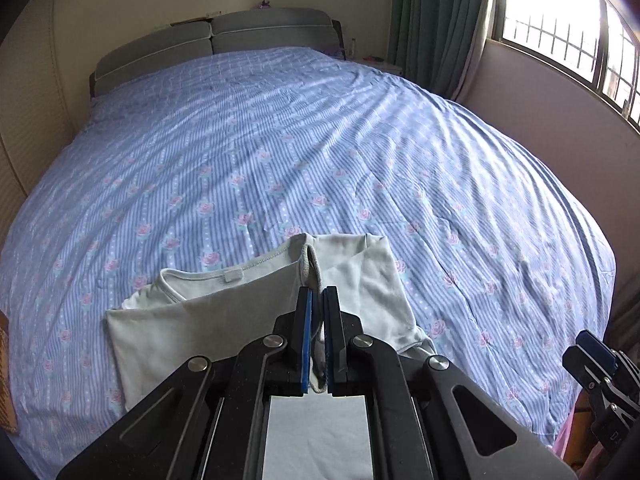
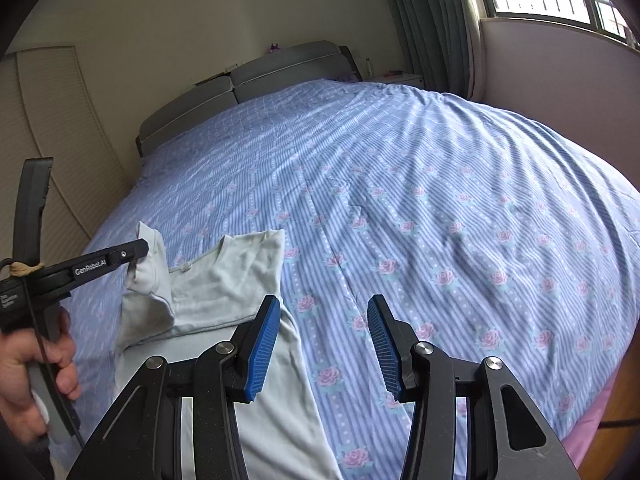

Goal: Fold small clothes

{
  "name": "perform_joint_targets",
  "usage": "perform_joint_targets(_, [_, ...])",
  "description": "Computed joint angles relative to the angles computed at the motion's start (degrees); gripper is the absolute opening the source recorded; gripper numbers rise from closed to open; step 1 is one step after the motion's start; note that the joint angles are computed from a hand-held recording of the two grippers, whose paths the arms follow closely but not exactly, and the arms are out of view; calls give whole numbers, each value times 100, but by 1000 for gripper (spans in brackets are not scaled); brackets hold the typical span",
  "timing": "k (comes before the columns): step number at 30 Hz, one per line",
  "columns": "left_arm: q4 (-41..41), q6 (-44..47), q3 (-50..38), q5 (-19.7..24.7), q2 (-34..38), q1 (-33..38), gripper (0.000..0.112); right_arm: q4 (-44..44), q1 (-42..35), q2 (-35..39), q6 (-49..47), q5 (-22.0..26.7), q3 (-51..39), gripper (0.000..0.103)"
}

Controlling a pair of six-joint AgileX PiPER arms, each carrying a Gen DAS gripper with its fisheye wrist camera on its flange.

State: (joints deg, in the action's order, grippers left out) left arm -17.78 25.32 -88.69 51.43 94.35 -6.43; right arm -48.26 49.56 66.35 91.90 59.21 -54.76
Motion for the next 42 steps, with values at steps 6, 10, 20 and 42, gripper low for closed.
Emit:
perform_joint_targets(6, [139,-114,237,-374,289,-334,7,51,-248,-28,72,-348,324,47])
perform_joint_targets(10, [302,-260,118,-441,486,-563,7,93,-374,-16,112,-504,456,47])
perform_joint_targets(20, [561,-321,263,-688,542,-739,18,201,-597,23,37,-769,595,47])
perform_joint_targets(42, [-909,1801,1367,-1085,191,2468,58,2027,-1751,2627,-3200,-2834,-1418,47])
